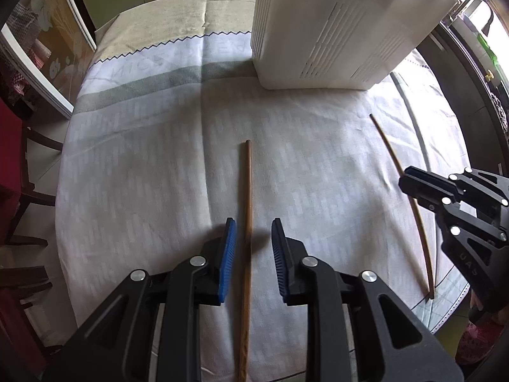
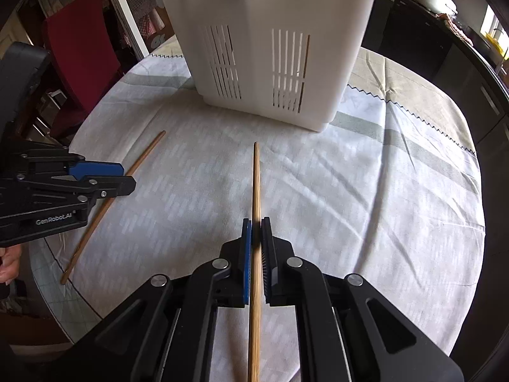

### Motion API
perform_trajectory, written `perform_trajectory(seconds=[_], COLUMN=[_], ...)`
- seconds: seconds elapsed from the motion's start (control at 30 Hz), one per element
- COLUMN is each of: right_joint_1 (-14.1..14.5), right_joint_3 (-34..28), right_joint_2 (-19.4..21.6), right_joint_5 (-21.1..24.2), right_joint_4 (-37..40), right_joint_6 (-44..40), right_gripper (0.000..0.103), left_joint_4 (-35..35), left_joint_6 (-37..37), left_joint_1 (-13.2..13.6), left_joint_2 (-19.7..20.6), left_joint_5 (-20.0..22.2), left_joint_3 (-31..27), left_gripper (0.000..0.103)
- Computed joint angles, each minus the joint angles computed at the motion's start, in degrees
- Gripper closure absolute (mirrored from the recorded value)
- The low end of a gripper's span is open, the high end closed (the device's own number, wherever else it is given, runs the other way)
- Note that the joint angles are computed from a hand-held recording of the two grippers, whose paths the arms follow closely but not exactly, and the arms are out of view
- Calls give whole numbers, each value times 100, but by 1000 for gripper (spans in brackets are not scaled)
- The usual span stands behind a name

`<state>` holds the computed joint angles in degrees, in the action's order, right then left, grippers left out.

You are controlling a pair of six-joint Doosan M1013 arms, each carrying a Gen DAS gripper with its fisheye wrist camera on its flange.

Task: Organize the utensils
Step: 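Lift both chopsticks upright and lower them into the white basket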

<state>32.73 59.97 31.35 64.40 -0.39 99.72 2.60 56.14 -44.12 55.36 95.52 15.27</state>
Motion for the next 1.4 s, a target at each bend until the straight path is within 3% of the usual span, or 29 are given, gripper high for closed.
perform_trajectory(seconds=[0.03, 0.1, 0.23, 0.67, 0.8, 0.97, 1.4], right_joint_1=[-15, -47, -120, -123, -98, -73, -29], right_joint_3=[51, 150, 422, 1397, 1617, 1805, 1982], right_joint_2=[-60, -181, -483, -1491, -1686, -1832, -1982], right_joint_5=[-76, -224, -601, -1987, -2143, -2260, -2371], right_joint_4=[6, 27, 100, -290, -452, -587, -668], right_joint_6=[20, 59, 116, 806, 986, 1125, 1205], right_gripper=[96, 96, 96, 96, 96, 96, 96], left_joint_4=[16, 103, 137, 720, 904, 1189, 1324], left_joint_6=[32, 122, 186, 113, 13, -46, -47], left_joint_1=[-3, -21, -32, -159, -247, -358, -460], left_joint_2=[52, 165, 176, -848, -1261, -1557, -1750], left_joint_5=[79, 236, 236, -1140, -1705, -2091, -2374], left_joint_3=[-105, -319, -338, 971, 1513, 1835, 2080], left_gripper=[82, 97, 98, 98, 98, 98, 98])
